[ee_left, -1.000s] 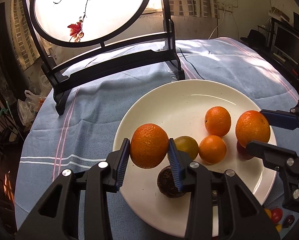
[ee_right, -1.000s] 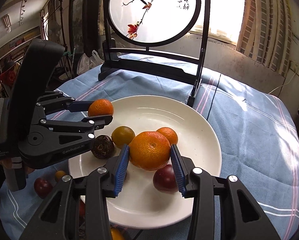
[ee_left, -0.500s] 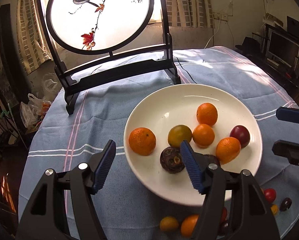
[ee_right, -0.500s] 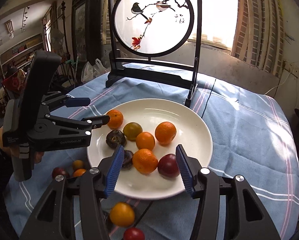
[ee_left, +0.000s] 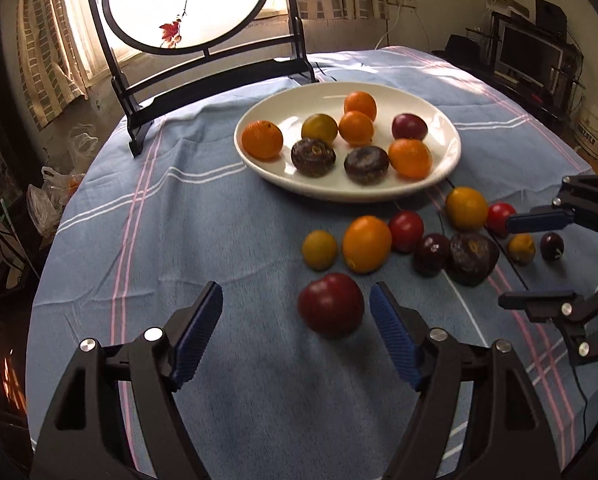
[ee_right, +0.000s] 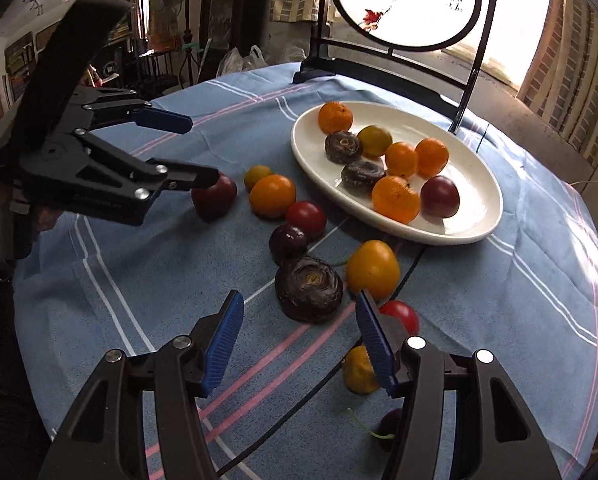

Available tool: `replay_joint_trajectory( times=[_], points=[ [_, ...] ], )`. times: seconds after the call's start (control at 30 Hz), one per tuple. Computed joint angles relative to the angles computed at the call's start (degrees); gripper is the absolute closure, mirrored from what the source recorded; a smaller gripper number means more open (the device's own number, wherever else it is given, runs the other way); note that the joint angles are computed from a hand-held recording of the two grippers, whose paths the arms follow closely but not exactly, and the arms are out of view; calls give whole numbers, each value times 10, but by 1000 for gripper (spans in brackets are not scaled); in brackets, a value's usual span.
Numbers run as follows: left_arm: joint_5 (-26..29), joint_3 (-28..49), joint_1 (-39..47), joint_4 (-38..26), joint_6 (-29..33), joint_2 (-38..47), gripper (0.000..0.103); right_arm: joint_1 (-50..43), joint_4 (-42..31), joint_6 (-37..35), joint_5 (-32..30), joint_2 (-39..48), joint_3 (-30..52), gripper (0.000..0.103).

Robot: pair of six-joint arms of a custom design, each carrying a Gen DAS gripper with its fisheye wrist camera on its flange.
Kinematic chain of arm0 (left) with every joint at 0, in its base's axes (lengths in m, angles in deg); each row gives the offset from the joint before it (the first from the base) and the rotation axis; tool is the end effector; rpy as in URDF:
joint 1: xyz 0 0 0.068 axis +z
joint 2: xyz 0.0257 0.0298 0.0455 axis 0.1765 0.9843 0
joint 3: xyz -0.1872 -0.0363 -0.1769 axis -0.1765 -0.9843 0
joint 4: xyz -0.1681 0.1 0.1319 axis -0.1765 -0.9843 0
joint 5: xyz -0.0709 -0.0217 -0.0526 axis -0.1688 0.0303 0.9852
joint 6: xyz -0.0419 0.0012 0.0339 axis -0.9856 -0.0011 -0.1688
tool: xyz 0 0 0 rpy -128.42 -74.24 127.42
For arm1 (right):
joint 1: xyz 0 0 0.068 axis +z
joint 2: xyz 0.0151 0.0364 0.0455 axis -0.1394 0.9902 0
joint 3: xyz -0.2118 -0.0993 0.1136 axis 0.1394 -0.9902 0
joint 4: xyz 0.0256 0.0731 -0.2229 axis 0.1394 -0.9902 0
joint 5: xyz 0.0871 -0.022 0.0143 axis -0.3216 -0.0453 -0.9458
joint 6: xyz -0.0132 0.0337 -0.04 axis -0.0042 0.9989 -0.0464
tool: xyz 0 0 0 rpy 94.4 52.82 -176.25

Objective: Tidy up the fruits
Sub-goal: 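Grasp a red plum with the left tool while the right tool grasps a dark brown fruit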

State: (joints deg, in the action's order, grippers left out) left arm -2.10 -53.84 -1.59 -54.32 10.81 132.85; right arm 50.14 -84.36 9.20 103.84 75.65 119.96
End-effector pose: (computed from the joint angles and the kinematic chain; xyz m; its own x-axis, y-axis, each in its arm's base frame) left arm 0.2402 -0.0550 0.1268 -0.6038 0.4969 -0.6233 0.5468 0.8271 0.1297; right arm 0.1754 0.2571 0.1319 -0.7178 -0.3438 -0.6055 -0.3987 0.9159 -0.0473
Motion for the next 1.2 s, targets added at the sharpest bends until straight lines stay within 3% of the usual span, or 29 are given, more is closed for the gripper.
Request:
replay_joint_trajectory(
  times=[0.17, 0.3, 0.33, 0.4, 0.47, 0.83, 1.03, 1.2],
  points=[
    [3, 3, -10, 18, 3, 48, 29, -27, 19, 4, -38, 26, 3, 46],
    [8, 37, -18, 17, -17, 86, 31, -29, 22, 1, -35, 31, 5, 62],
    [9, 42, -21, 16, -20, 92, 33, -31, 26, -1, -39, 30, 1, 63],
    [7, 48, -27, 12, -18, 99, 56, -32, 34, -1, -39, 25, -6, 63],
    [3, 45, -34, 10, -16, 97, 64, -28, 36, 0, -37, 18, -13, 63],
    [18, 20, -40, -23, -13, -4, 64, -6, 42, 19, -5, -84, -72, 63],
    [12, 84, -63, -57, -40, -19, 64, -38, 33, -2, 17, -149, -82, 63],
    [-4, 171, -83, -64, -82, 23, 64, -105, 53, -38, 8, -178, -76, 63]
  ],
)
